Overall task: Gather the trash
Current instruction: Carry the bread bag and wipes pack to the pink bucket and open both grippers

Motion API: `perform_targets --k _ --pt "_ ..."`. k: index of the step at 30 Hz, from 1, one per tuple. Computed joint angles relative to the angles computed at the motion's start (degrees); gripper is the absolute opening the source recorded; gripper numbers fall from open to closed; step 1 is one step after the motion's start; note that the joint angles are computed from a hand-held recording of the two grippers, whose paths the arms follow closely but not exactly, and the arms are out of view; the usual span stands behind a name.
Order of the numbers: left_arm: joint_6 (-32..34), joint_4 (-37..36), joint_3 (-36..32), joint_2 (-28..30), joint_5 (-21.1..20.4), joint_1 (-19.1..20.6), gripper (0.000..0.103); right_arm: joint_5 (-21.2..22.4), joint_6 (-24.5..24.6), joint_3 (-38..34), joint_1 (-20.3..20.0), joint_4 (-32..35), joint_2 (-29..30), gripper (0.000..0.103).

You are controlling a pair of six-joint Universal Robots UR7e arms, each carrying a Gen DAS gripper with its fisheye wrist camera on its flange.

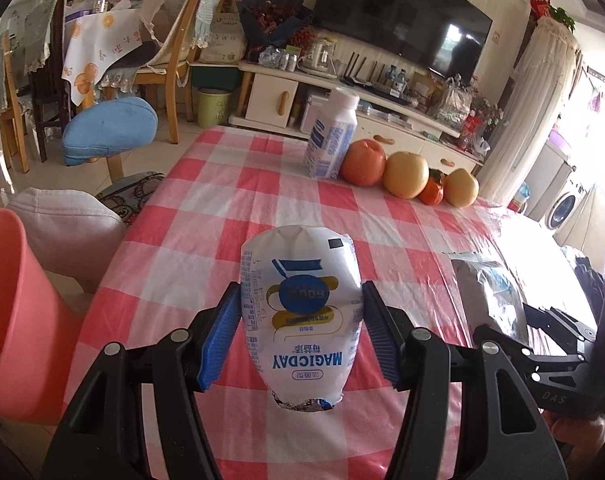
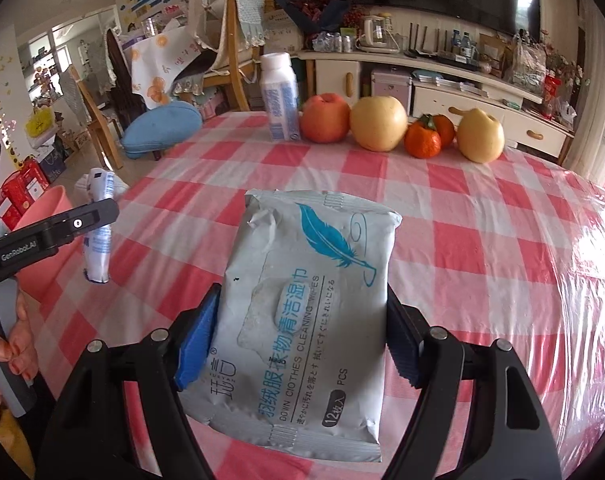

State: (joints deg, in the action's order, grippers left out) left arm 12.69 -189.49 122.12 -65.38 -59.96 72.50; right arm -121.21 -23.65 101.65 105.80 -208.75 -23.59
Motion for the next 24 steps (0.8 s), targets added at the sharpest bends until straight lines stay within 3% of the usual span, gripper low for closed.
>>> perform_targets --k 14,24 --pt "-0.77 -5.40 -0.54 -6.26 5.43 3.64 0.061 2.94 -0.94 -10.84 7.34 10.41 5.78 0.075" --pt "-3.37 -7.65 -2.07 -10.21 10.14 8.35 0.061 5.56 -3.73 -26.25 13.28 22.74 14.70 0.075"
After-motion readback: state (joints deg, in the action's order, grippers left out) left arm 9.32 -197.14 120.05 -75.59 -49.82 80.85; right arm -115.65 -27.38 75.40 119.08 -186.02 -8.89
